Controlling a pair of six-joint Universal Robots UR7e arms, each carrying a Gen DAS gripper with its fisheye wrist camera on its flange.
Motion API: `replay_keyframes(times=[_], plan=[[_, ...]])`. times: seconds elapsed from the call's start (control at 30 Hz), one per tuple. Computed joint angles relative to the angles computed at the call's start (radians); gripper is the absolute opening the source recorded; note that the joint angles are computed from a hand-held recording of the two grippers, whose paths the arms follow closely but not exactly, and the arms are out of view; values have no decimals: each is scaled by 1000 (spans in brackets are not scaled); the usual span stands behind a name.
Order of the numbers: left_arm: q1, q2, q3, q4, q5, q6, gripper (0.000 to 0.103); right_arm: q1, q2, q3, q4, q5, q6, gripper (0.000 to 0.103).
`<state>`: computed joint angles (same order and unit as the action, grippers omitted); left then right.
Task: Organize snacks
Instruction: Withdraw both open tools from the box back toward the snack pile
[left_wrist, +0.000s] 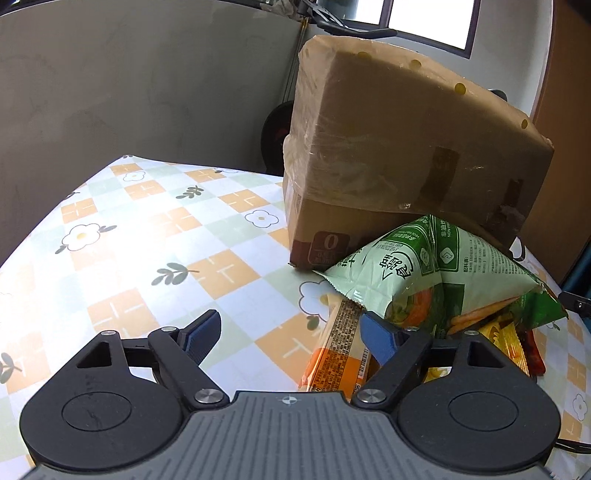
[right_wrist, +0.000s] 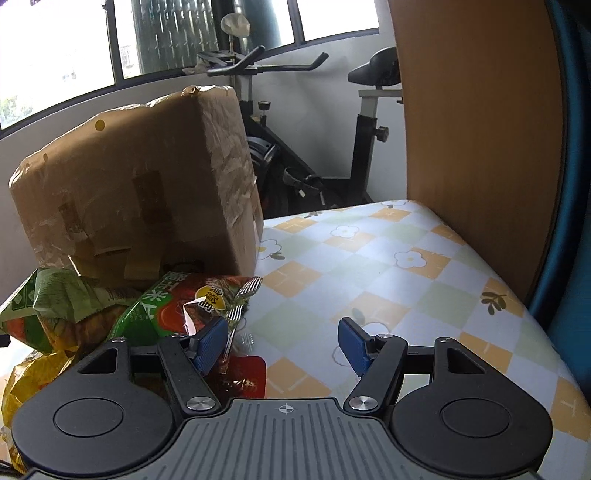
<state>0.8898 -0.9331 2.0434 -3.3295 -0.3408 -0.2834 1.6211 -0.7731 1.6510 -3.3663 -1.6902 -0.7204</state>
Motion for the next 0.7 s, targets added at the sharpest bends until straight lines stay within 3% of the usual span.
replay_keyframes(times=[0.07,0.33,0.7], plan=[[1,4,4,-22,-17,6,84,-2,-6,10,-24,9,5,63],[9,12,9,30,-42,-31,84,-4,-8,23,17,-71,47,63],[16,23,-2,74,-68,-45,84,49,95,-92,210,-159,67,64]])
